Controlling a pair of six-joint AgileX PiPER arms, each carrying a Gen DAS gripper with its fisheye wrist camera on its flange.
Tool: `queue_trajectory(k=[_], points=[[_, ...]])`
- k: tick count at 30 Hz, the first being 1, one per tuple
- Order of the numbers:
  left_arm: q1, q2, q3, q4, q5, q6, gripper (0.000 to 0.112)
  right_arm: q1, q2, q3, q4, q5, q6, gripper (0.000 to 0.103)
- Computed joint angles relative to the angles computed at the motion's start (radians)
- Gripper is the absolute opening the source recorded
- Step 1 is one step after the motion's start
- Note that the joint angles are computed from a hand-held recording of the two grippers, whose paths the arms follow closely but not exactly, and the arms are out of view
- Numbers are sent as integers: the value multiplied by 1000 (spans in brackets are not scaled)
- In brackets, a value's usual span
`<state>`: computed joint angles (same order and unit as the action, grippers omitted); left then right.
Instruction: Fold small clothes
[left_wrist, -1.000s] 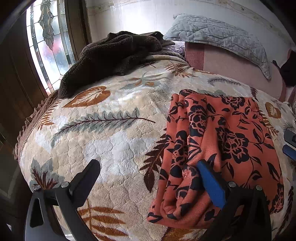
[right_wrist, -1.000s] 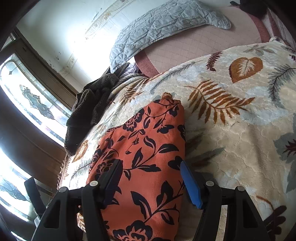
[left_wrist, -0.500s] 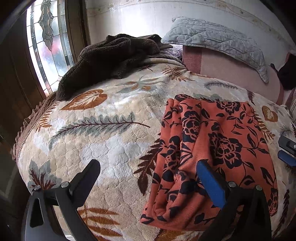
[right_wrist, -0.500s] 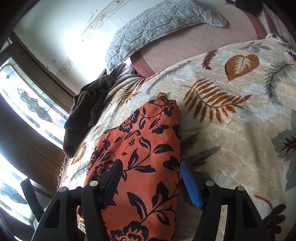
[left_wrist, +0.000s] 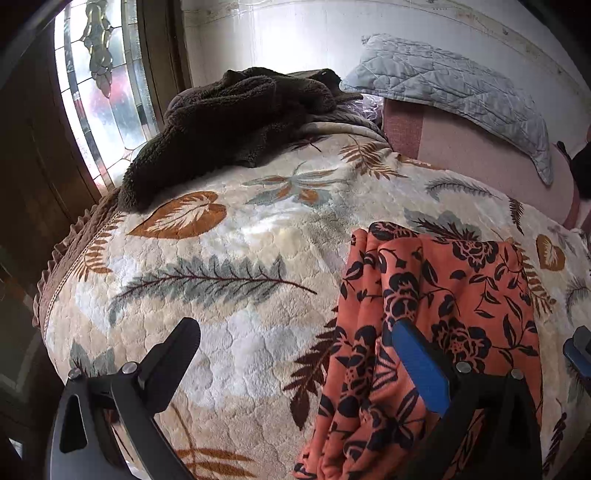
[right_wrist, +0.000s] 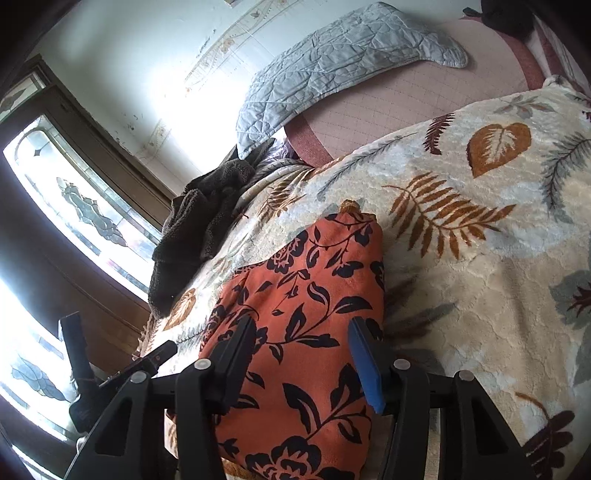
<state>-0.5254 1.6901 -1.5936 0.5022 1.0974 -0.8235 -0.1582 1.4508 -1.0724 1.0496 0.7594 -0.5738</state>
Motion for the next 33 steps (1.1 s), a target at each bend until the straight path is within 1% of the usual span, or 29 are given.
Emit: queue_trajectory(k=[1, 2, 3, 5, 6, 9, 10, 11, 12, 14, 15, 17, 20, 22, 24, 25, 26, 27, 30, 33], points=[[33, 43, -77, -70, 29, 88, 103, -4, 8, -2, 21, 5, -3, 55], [52, 77, -137, -118, 54, 141, 103, -3, 18, -8, 28, 6, -3, 55], [61, 100, -175, -141, 63, 170, 103, 2, 27, -16, 20, 3, 5, 55], [62, 135, -215, -174, 54, 212, 103, 14, 51, -35, 0, -5, 25, 55], [58, 166, -243, -175, 67, 232, 103, 15, 65, -43, 3, -1, 30, 55], [37, 262, -268, -115, 108, 221, 103, 7, 109, -62, 35, 41, 22, 55], [44, 280, -259, -130, 113, 232, 103, 7, 127, -71, 34, 62, 24, 55], [56, 268, -224, -151, 84, 236, 103, 11, 153, -89, 17, 90, 39, 54], [68, 257, -210, -167, 68, 237, 103, 19, 168, -100, -4, 98, 58, 54], [75, 242, -211, -172, 72, 230, 103, 23, 173, -104, -19, 97, 66, 55], [74, 219, -186, -167, 58, 217, 103, 15, 167, -97, -2, 98, 53, 55], [68, 155, -118, -150, 36, 186, 103, -6, 155, -83, 30, 105, 33, 55], [76, 47, -6, -133, -5, 123, 103, -39, 126, -65, 13, 86, 59, 56], [107, -33, 85, -186, -72, 113, 103, -68, 121, -59, 12, 86, 73, 58], [161, -91, 166, -320, -162, 170, 103, -104, 132, -56, 33, 111, 84, 62], [187, -101, 187, -393, -189, 210, 103, -119, 143, -55, 46, 127, 87, 62], [197, -97, 191, -425, -195, 222, 103, -133, 152, -54, 62, 145, 84, 62], [193, -88, 185, -418, -188, 209, 103, -141, 158, -52, 72, 157, 84, 62], [152, -88, 186, -318, -189, 155, 103, -139, 164, -56, 65, 164, 88, 62], [138, -111, 204, -317, -226, 164, 103, -123, 161, -56, 70, 161, 71, 62]])
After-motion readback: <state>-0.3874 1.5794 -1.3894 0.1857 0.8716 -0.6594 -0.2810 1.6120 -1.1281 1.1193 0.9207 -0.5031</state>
